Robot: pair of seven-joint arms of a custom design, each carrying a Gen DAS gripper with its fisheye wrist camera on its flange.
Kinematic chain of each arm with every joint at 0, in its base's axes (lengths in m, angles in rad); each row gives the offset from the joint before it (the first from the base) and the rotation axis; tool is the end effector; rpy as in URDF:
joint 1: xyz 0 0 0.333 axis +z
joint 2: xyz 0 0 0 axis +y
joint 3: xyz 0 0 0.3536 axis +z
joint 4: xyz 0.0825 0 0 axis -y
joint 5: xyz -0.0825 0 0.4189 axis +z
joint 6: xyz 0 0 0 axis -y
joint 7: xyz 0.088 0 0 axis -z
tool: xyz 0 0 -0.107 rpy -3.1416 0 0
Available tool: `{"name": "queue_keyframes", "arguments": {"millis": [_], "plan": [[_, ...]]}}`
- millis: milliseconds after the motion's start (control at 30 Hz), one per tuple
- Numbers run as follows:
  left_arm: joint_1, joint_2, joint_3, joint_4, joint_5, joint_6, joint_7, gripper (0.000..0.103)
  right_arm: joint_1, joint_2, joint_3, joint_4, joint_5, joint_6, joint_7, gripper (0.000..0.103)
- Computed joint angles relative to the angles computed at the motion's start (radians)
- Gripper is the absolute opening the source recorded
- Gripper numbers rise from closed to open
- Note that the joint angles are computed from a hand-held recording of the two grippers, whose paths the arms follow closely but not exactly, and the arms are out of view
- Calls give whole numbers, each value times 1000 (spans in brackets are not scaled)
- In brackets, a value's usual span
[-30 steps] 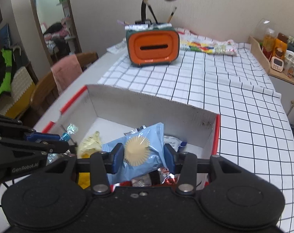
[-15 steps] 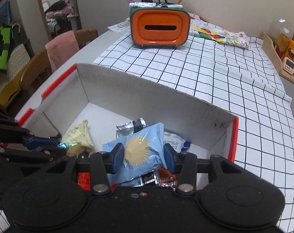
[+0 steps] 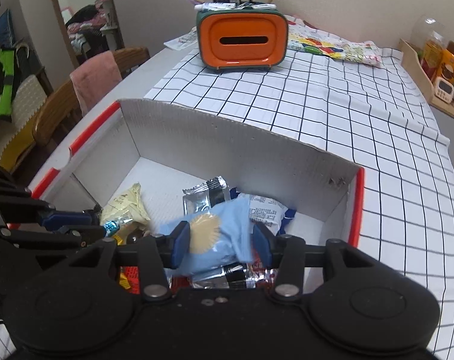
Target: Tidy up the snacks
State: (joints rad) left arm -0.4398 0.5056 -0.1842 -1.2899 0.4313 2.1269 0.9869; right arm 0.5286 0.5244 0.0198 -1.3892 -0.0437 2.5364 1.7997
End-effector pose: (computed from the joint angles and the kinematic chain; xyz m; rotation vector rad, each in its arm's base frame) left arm 0.6697 -0.4163 0.5242 -1.7704 2.0966 -0.3810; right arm 0.6883 0.4166 0.4991 -2.0876 1.4734 -0.3501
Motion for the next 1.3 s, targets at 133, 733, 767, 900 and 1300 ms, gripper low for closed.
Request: {"name": "queue_keyframes", "arguments": {"millis": [133, 733, 767, 900, 1300], "plan": [[10, -47, -4, -66, 0, 57, -16, 18, 0, -49, 1, -63, 6, 39, 21, 46], [52, -306, -38, -387, 76, 324, -107, 62, 32, -291, 14, -354, -99, 234, 202, 59], [56, -320, -41, -403, 73, 336, -112, 65, 33, -304, 15, -369, -110, 243, 216, 60], [62, -373, -49, -462, 105, 378, -145, 72, 34, -351, 22, -423, -159, 279, 283, 69], [93, -504, -80, -599, 139, 457, -223, 82, -1, -468, 70, -555, -300, 377, 436, 102]]}}
